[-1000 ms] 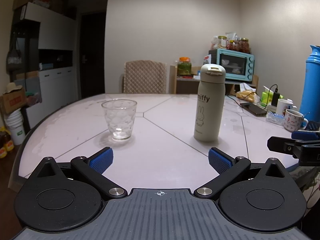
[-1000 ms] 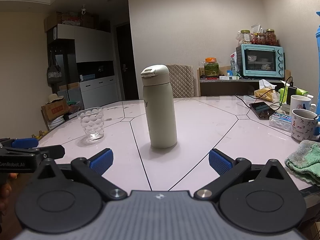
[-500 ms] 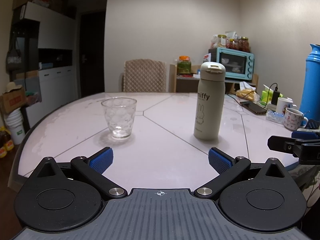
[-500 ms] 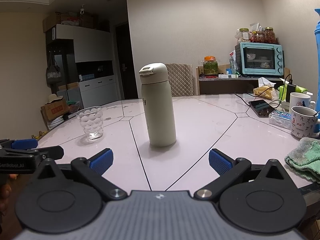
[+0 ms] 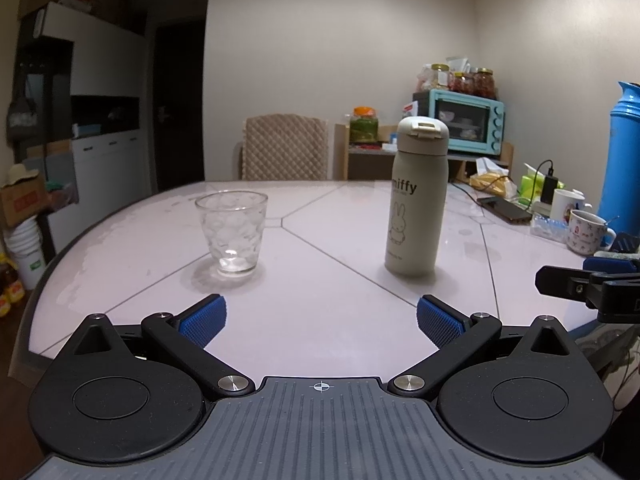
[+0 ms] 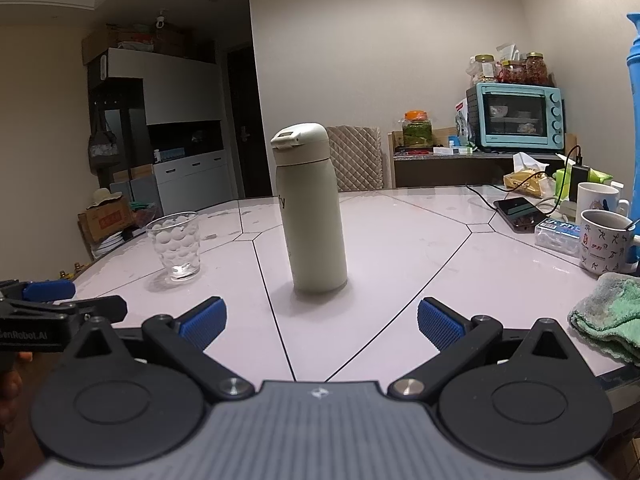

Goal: Unscrew bottle cap and pour

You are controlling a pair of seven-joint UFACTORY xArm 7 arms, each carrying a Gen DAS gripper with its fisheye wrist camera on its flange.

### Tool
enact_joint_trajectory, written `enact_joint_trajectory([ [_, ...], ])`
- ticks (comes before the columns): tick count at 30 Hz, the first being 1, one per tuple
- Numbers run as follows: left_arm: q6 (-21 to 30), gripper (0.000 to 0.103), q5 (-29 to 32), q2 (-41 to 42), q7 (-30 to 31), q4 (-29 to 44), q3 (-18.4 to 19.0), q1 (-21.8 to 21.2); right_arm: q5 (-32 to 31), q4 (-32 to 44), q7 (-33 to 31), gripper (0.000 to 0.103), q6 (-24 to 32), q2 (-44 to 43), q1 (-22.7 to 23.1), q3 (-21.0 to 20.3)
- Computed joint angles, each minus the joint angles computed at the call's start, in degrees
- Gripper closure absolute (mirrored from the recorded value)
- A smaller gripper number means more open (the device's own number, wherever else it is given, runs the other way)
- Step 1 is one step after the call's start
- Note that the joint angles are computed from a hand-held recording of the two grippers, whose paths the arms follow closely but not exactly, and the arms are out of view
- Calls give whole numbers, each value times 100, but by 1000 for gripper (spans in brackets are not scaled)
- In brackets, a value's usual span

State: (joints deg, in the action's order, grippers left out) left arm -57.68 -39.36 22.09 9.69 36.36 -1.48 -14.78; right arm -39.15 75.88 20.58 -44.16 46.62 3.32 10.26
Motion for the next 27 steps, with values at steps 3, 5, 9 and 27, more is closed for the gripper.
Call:
enact_joint_trajectory([
  [3,37,0,28,38,34,61,22,16,54,28,-31,0,-3,7,26,-12],
  [5,74,0,119,79,9,118,41,58,78,49,-43,0,4,11,37,-13],
  [9,129,0,202,139,28,239,78,99,109,108,-57,0,27,24,53,-8],
  [27,641,0,1356,450,-197,863,270,605,201,701,-3,0,341,234,122,86],
])
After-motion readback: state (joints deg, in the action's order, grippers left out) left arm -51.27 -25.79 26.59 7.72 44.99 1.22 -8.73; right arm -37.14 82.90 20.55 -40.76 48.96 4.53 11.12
